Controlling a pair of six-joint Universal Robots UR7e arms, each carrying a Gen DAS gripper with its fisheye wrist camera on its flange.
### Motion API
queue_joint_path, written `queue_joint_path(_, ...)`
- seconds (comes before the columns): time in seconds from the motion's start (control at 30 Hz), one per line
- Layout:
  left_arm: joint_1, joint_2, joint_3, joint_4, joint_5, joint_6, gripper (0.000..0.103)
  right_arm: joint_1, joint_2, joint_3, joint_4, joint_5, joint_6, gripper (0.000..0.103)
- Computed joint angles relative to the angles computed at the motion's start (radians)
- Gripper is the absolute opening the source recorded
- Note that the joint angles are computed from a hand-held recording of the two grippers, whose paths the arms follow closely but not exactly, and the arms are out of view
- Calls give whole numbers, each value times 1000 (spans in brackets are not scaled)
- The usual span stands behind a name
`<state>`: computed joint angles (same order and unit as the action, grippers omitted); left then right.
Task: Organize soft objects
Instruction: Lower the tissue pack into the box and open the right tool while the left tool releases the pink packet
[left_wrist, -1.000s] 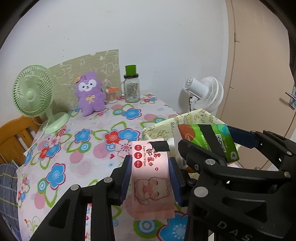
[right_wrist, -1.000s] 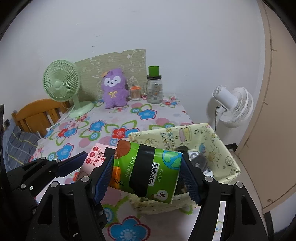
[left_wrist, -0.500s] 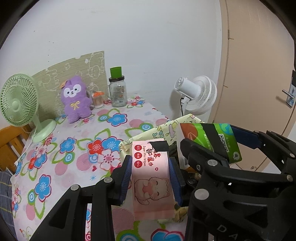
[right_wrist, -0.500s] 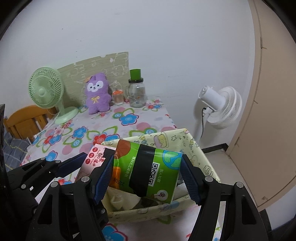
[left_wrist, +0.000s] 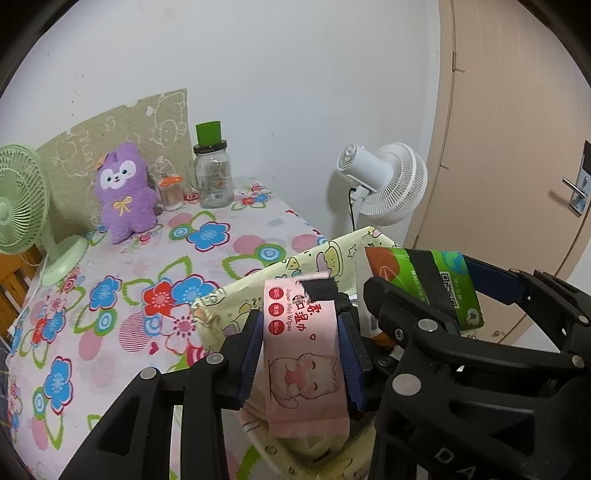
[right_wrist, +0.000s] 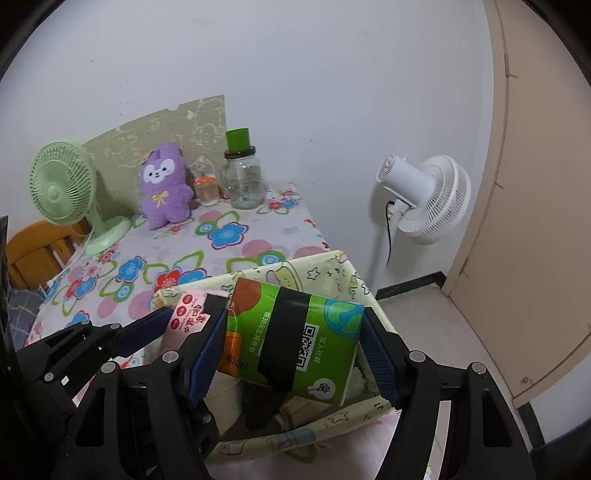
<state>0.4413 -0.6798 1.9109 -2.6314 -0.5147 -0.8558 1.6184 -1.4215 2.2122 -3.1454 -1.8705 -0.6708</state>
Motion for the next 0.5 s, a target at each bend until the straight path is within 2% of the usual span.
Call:
queue_joint_path(0.03, 5, 4, -4, -6, -3, 6, 42, -3, 5, -4, -1, -1, 1, 72)
queue_joint_path(0.1, 11, 8, -12, 1, -3, 6, 49, -5, 15, -10, -5, -6, 4, 72)
queue_joint_path(0.13, 14, 9, -14, 6, -2, 6, 62, -6, 22, -13, -13, -12, 2, 72)
queue_joint_path(0.17, 18, 9, -17, 18, -2, -2, 70, -8, 26, -15, -13, -14, 3, 72)
queue_joint_path(0.33, 25, -2, -17, 66, 15, -40, 83, -14, 41, -31, 7, -5, 16, 72)
queue_joint_path(0.5, 30, -26, -13, 147, 23, -94, 87, -12, 60, -44, 25, 8, 20, 73)
